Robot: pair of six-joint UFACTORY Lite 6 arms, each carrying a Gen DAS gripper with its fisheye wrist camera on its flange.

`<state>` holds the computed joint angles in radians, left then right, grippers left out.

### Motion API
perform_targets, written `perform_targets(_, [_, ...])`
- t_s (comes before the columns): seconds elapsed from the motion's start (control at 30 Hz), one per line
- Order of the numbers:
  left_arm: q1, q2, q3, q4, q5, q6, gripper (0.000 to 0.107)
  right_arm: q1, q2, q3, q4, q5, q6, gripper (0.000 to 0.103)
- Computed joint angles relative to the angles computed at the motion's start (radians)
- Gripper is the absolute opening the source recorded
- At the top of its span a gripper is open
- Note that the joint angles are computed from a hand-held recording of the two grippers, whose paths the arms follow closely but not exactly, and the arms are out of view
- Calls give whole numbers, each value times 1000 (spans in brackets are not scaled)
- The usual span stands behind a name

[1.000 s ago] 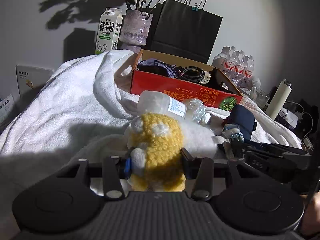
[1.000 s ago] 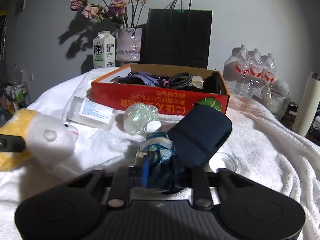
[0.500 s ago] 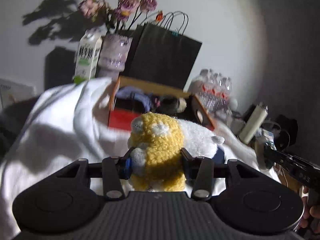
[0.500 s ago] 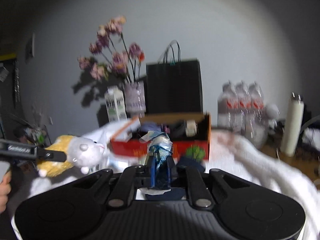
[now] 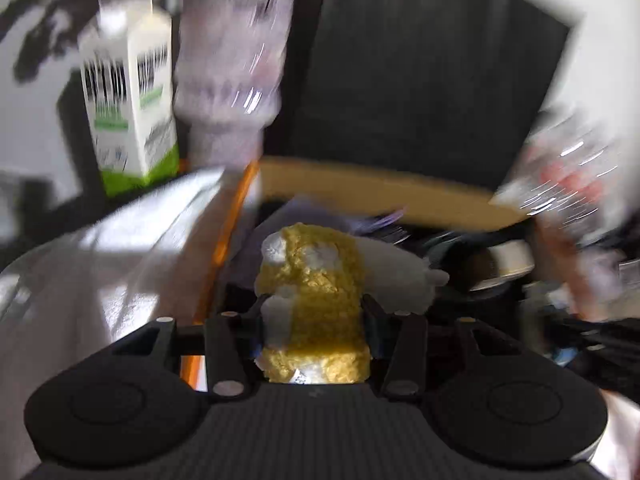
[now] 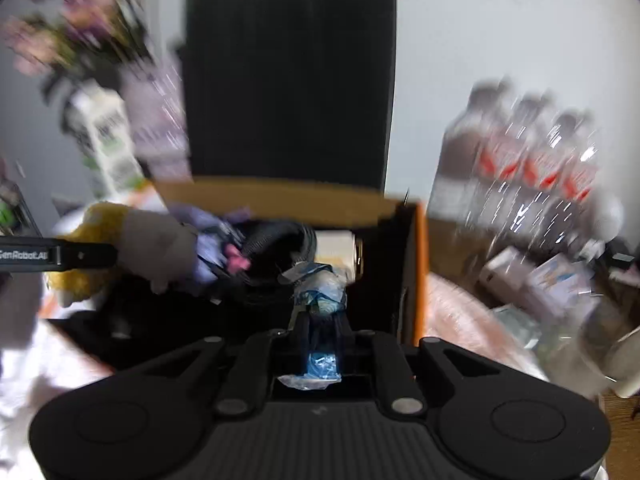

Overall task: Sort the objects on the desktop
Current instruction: 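Carry plush toy and blue packet into the orange box and release, then withdraw both tools from the box back over the table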

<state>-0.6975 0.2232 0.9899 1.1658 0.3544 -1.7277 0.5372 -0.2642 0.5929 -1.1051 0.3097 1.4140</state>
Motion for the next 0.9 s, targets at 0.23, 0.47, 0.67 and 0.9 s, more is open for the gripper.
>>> perform_targets(0.23, [55, -2, 27, -303, -86, 376, 80, -22, 329, 204, 29, 12, -62, 34])
perform_targets(0.47, [3, -206, 6, -379, 64, 413, 84, -23, 98, 182, 182, 108, -196, 73])
perform_targets(0.67, [-112, -306, 39, -477, 287, 464, 86, 16, -186, 114, 462, 217, -394, 84])
perform_targets(0.9, [-583, -633, -222, -304, 629, 91, 95, 299, -638, -94, 487, 473, -322, 86])
